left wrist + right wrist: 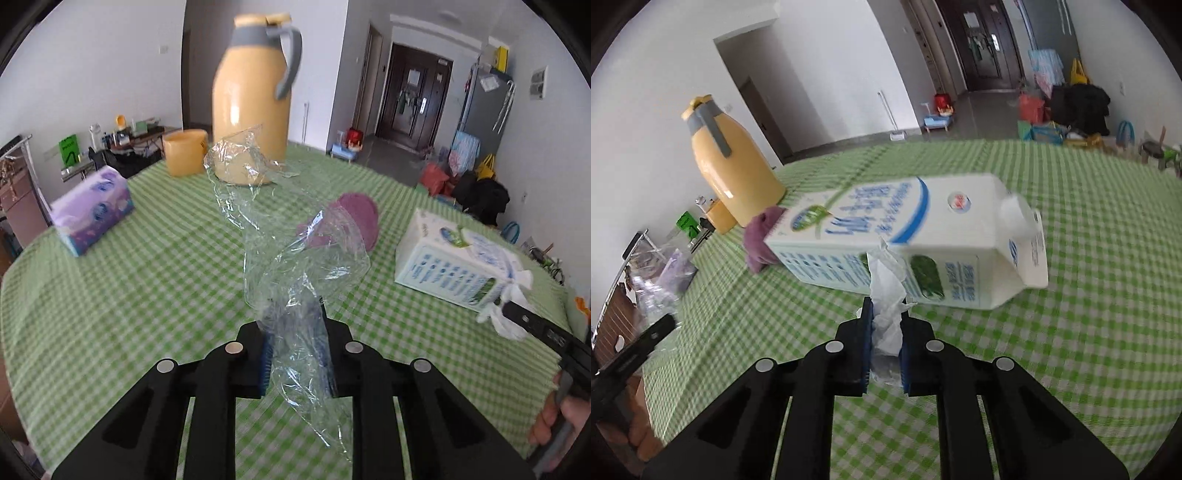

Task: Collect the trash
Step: 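Carry the clear bag and white tissue into the box and open both grippers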

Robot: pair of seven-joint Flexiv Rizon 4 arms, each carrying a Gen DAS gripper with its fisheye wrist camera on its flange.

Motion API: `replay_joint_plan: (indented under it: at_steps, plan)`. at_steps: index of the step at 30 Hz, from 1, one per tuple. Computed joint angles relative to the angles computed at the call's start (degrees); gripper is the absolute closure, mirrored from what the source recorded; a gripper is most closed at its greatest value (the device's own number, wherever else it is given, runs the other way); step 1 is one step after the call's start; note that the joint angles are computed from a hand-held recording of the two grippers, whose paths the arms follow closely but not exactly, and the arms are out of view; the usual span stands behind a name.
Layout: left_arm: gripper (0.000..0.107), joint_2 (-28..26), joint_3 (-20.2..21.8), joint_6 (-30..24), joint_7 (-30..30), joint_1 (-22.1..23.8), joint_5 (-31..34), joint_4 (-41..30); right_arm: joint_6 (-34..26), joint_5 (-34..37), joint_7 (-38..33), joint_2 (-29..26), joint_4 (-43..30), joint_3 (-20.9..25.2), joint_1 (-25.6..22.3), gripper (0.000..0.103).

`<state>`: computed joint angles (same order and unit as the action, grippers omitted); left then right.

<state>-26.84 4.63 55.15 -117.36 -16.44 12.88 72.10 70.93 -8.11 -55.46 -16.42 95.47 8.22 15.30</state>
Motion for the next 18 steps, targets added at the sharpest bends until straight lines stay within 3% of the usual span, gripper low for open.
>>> replay_joint_plan:
  at_steps: [6, 9, 11, 14, 18]
  plan:
    - [0.09, 11.6, 1.2, 6.4, -2.5, 0.7, 2.4, 12.9, 1.3, -5.5, 2.1, 2.4, 1.4, -1.4, 1.8, 0.091]
    - [0.09, 19.4, 2.3, 7.4, -6.0, 1.3, 7.8, 18.9, 4.6, -16.6, 7.6, 5.3, 5.2, -4.5, 5.1, 0.091]
    - [0.09, 23.8, 2.9, 4.4, -9.0, 1.7, 14.3, 20.4, 5.4, -22.0, 10.6, 6.7, 7.1, -4.5, 6.2, 0.091]
    - [0.09, 32.5, 3.6, 2.3, -13.0, 3.8, 21.3, 25.7, 5.5, -25.5, 12.0, 7.3, 7.4, -2.3, 7.4, 0.091]
    - [0.089, 43.5, 5.6, 2.8, -15.7, 7.9, 22.7, 34.8, 4.4, -24.6, 8.1, 6.0, 4.4, 1.8, 10.4, 0.091]
